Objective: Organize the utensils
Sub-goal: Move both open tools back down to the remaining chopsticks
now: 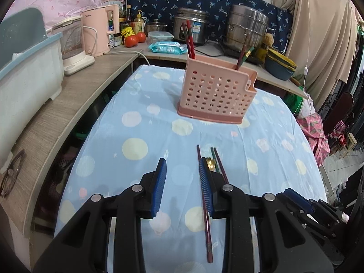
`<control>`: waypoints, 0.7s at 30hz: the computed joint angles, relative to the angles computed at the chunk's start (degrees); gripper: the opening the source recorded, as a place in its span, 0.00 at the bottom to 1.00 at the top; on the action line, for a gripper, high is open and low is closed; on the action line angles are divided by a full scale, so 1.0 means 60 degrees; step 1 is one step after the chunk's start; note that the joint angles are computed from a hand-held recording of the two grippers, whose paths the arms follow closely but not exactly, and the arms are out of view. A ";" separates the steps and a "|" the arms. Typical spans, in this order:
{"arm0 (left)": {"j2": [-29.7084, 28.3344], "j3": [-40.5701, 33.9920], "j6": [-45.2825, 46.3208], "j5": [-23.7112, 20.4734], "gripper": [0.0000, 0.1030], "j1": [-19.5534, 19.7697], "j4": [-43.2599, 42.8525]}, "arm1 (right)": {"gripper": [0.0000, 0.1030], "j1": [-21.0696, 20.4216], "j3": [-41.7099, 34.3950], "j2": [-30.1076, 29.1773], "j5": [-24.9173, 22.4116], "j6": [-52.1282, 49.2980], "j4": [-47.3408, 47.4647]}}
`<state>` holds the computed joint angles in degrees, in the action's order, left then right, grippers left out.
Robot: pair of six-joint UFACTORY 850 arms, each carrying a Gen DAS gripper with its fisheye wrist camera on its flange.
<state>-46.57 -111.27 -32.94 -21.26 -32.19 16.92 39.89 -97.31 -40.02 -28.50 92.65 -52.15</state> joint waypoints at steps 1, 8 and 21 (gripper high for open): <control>0.0033 0.0092 0.0039 -0.0005 0.28 -0.0005 -0.0061 | 0.21 0.0026 0.0088 0.0032 0.0019 0.0022 0.0020; 0.0223 0.0739 0.0301 -0.0048 0.28 -0.0092 -0.0399 | 0.21 0.0167 0.0519 0.0165 0.0139 -0.0080 0.0307; 0.0500 0.1908 0.1240 -0.0092 0.28 -0.0288 -0.1415 | 0.21 0.0427 0.0666 -0.0142 0.0337 -0.1251 0.1625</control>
